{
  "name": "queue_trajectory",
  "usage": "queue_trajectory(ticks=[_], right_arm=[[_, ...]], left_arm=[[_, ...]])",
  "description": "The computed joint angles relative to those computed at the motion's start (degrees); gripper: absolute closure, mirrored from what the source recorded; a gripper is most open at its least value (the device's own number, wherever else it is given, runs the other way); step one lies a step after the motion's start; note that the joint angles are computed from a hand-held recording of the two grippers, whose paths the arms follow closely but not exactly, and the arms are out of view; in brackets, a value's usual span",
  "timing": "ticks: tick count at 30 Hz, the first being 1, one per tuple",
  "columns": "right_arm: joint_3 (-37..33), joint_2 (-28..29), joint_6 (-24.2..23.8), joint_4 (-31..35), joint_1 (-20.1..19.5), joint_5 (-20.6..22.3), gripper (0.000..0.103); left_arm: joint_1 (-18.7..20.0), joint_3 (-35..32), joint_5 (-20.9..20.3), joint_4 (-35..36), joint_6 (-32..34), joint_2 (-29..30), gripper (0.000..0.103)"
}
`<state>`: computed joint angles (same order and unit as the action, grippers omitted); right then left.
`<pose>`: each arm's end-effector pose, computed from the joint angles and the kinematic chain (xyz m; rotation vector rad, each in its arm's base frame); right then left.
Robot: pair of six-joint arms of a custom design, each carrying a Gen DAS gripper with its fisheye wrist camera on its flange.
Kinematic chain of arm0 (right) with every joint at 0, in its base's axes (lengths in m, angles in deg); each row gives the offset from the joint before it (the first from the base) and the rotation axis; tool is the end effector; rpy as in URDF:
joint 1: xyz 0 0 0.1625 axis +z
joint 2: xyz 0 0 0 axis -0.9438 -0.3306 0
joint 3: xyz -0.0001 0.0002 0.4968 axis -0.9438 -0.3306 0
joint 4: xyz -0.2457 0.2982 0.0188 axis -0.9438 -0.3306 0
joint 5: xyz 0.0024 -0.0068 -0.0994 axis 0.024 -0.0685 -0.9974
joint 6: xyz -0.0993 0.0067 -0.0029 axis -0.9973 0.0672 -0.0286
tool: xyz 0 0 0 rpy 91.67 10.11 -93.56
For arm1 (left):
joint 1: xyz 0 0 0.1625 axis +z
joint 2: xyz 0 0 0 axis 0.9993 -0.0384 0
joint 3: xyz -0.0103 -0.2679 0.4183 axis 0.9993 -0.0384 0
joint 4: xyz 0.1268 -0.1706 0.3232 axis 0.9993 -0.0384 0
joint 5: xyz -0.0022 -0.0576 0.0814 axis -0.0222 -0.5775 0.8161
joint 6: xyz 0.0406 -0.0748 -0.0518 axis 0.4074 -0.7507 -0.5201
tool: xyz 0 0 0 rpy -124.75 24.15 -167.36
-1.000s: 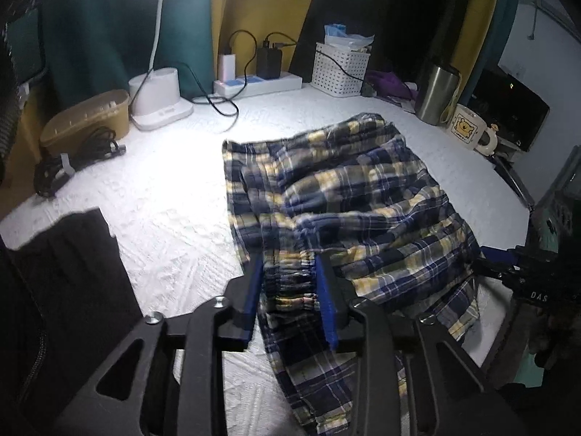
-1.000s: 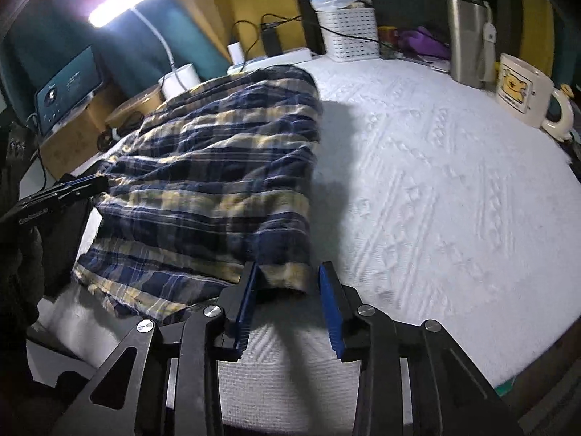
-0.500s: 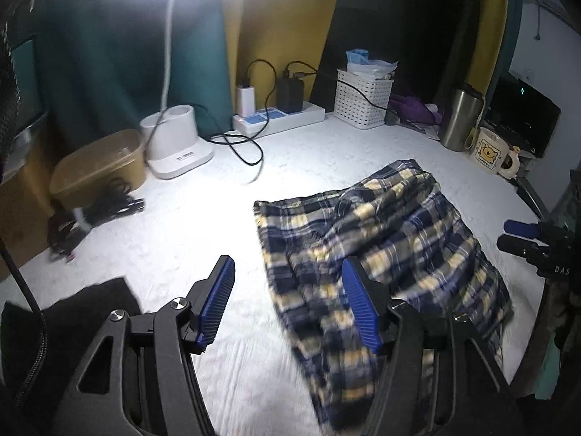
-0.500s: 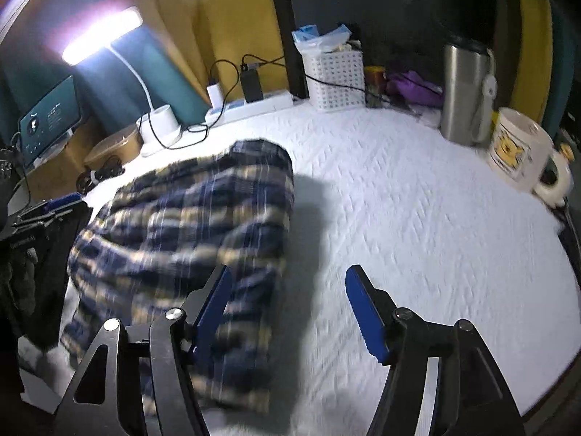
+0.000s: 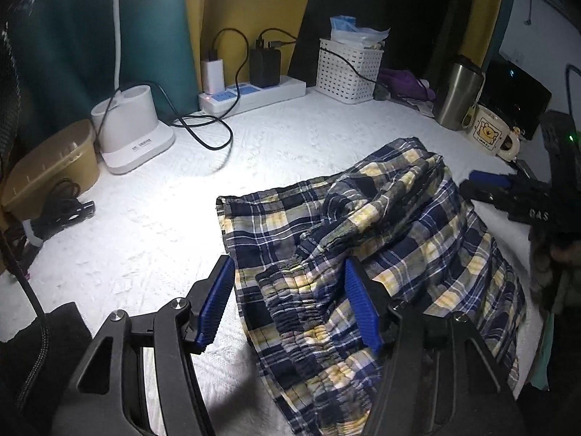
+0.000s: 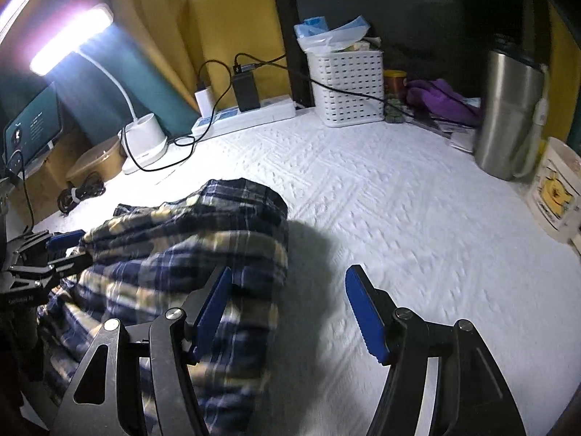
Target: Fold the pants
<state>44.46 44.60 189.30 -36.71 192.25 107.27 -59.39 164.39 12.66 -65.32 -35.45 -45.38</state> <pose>0.2324 -0.2473 0.0356 0.4995 -2.3979 0.9214 -0.0777 -0.2641 0.2694 0.8269 2.4531 -0.6308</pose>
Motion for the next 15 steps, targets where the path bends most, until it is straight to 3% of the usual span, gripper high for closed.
queue_trajectory(ticks=[3,5,9,14,15], right_arm=[[-1.4,0.8,-2.5,0.1,-0.7,-1.1,0.036],[-2.2,1.4,-3.2,0.5,-1.1,-1.5,0.048],[-4.0,2.4,-4.3,2.1,-2.0,-2.5,0.06],[-4.7,2.8,-4.8,2.3,-2.3,-2.7,0.092],[-4.5,2.5,-4.6,1.5,-2.1,-2.5,0.093]], left_arm=[[0.6,0.2,-0.5,-2.8,2.8,1.2,0.061],[0.8,0.5,-0.6,-4.7,3.8,2.2,0.074],[1.9,0.6,-0.8,-9.0,6.0,4.9,0.078],[3.1,0.1,-0.9,-12.1,8.1,6.4,0.081],[3.0,-0.1,-1.1,-12.2,8.4,6.2,0.082]])
